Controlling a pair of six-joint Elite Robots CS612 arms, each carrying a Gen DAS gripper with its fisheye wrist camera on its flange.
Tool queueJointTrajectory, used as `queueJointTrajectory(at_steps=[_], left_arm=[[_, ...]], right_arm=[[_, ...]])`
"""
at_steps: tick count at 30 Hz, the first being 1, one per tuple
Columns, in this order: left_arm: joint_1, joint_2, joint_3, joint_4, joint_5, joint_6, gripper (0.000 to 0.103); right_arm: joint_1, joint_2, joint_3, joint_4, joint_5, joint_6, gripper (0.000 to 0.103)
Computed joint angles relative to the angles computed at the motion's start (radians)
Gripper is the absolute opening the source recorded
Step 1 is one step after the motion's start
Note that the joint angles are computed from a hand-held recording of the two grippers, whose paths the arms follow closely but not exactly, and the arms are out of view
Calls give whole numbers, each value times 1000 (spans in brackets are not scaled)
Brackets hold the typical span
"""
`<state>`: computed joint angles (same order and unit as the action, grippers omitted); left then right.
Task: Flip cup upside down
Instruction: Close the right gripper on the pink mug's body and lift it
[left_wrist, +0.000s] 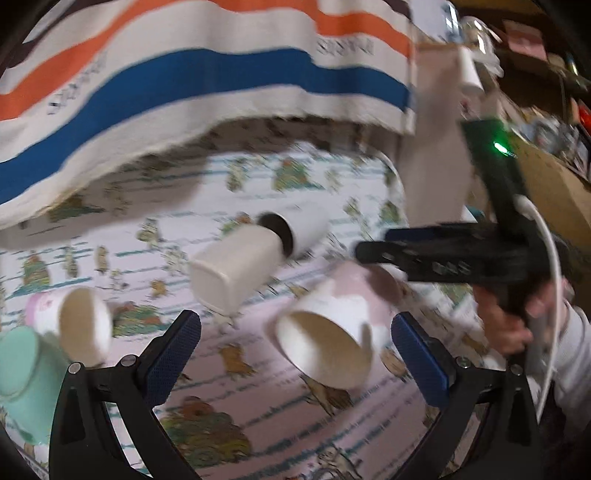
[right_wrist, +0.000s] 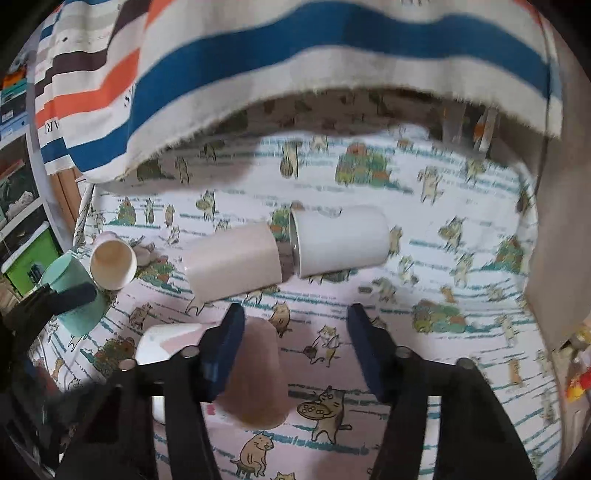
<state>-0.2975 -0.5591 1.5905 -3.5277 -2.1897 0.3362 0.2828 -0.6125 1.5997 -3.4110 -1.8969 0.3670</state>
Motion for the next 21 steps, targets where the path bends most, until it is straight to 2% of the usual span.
queueJointTrajectory(at_steps=[2,4,7,9,13,17,21], left_arm=[[-9,-8,10,40,17,50,103],[-25,-14,24,53,74,92,103],[-43,-15,36,61,162,124,103],[-46,-15,31,87,183,131,103],[-45,-10,27,72,217,104,103],[-54,-2,18,39,319,56,103],[-53,5,-6,64,396,-27,103]], right_arm=[[-8,7,3,-34,36,5,56],[-15,8,2,-36,71,-5,56],[-23,10,-12,-12,113,-32,56],[-26,8,-23,24,134,-42,56],[-27,6,-22,30,161,-49,56],[-30,-6,0,10,190,-55,56],[-42,-19,21,22,286,-46,56]])
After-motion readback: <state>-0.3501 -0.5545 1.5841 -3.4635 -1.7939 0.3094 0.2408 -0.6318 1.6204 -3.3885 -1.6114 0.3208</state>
